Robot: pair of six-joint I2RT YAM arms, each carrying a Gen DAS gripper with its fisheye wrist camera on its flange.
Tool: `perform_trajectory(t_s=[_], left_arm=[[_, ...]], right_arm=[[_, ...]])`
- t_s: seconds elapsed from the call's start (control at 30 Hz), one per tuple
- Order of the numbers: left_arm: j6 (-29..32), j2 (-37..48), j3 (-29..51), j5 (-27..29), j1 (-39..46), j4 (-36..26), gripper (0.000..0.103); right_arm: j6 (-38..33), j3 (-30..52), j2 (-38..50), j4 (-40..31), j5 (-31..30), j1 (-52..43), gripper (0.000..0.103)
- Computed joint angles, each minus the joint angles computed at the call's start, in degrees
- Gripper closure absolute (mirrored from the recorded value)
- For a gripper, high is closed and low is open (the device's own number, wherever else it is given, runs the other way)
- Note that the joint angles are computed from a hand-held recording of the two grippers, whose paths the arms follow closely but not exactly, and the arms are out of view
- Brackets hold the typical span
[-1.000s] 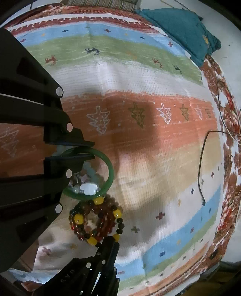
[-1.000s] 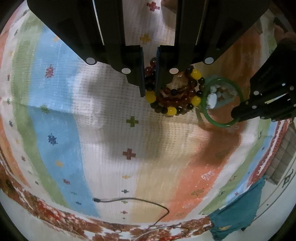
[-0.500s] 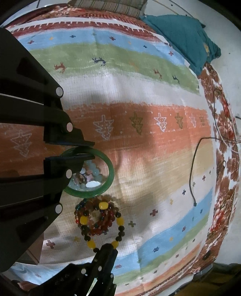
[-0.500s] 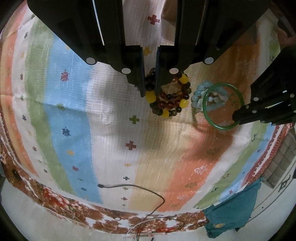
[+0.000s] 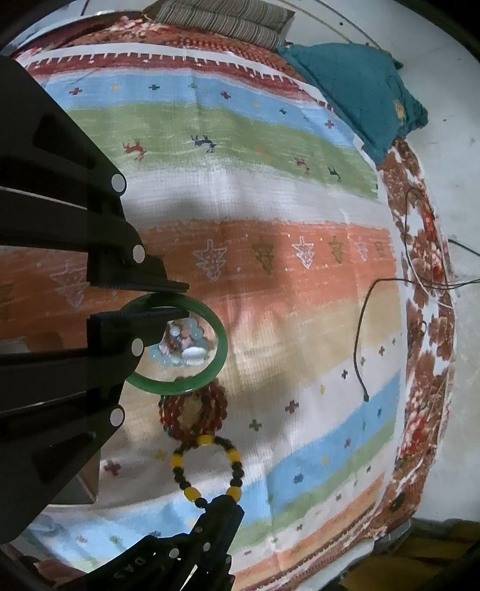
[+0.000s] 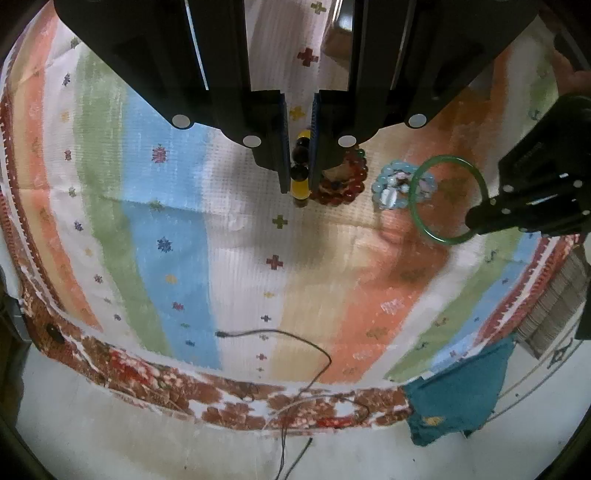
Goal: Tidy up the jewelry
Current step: 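Lift the bangle with the left tool while the right tool lifts the yellow-black bracelet toward the tin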
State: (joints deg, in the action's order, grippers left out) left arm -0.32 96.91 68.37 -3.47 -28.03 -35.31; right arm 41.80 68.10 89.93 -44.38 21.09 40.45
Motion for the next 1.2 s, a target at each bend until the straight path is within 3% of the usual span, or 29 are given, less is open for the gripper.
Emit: perform_trajectory(t_s=[0.83,1.2], left_arm=[[-2.3,-16.4,-8.1,0.4,-2.4,-0.8,0.095],[-3.5,-21.7,-11.3,-0.3,-4.3,-1.7,0.095]], right_arm=[[7.4,0.4,-8.6,-5.2,13.6,14.0,0.093],[10.9,1.3,-9.6,-8.3,16.6,18.8,0.093]])
